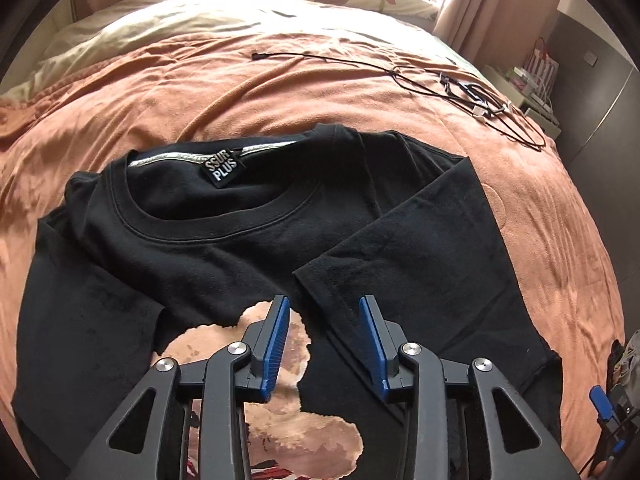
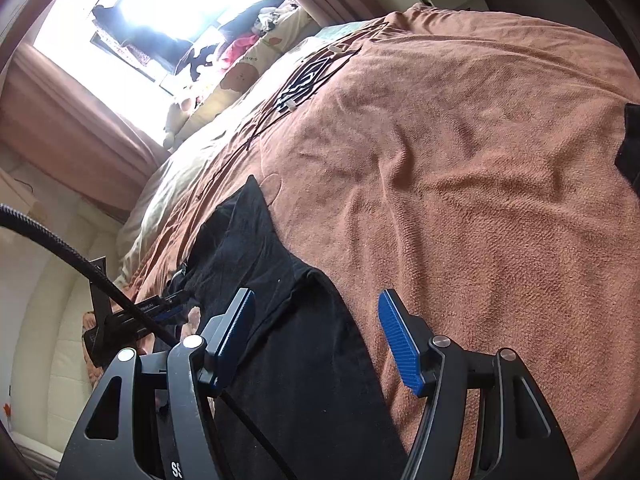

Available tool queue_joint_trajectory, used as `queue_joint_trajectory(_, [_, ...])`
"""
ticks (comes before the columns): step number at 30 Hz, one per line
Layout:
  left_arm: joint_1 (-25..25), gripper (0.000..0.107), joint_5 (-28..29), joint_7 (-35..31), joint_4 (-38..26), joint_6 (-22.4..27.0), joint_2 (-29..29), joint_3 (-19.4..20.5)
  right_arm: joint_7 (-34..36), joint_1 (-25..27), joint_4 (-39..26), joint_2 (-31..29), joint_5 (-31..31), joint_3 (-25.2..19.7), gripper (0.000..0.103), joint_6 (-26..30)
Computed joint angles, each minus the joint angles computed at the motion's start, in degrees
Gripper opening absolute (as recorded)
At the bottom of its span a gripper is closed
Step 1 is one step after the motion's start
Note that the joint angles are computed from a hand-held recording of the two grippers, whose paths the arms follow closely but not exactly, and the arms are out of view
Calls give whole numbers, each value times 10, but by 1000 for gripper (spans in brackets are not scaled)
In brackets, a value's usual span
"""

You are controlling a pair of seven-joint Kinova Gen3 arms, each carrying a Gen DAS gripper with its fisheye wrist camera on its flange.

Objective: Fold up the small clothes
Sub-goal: 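Open the left tool and lift both tools above the shirt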

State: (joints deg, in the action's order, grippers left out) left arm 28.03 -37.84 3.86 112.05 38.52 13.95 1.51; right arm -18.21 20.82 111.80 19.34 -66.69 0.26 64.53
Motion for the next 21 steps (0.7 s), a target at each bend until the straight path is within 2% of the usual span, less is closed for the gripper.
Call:
queue_joint_trajectory(4, [-1, 39, 4, -4, 13, 12, -32, 10, 8, -1, 3, -14, 3, 1, 62, -2])
queue_joint_trajectory(9, [0, 41, 7, 6, 27, 57, -98, 52, 14, -2, -1, -27, 6, 5, 62, 11])
queue_joint_trajectory(12, [1, 54, 2, 28, 32, 102, -140, 89, 18, -1, 6, -52, 9, 12, 63, 19])
queue_joint_trajectory(13, [2, 61, -4, 42, 36, 115, -157, 103, 15, -2, 9, -62, 13, 16, 72, 22])
queue_joint_trajectory(15, [1, 68, -5, 58, 40, 143, -187, 130, 22, 1, 24, -90, 13, 27, 81, 22])
queue_joint_trajectory(17, [-2, 79, -1, 62, 40, 173, -213, 157, 22, -4, 36, -120, 19, 38, 83, 17])
queue_joint_trajectory(20, [-7, 95, 7, 65, 36, 217, -250, 197, 10, -21, 34, -163, 64, 50, 87, 24])
queue_joint_trajectory(21, [-11, 97, 7, 66, 33, 235, -257, 211, 4, -28, 35, -182, 76, 53, 87, 19])
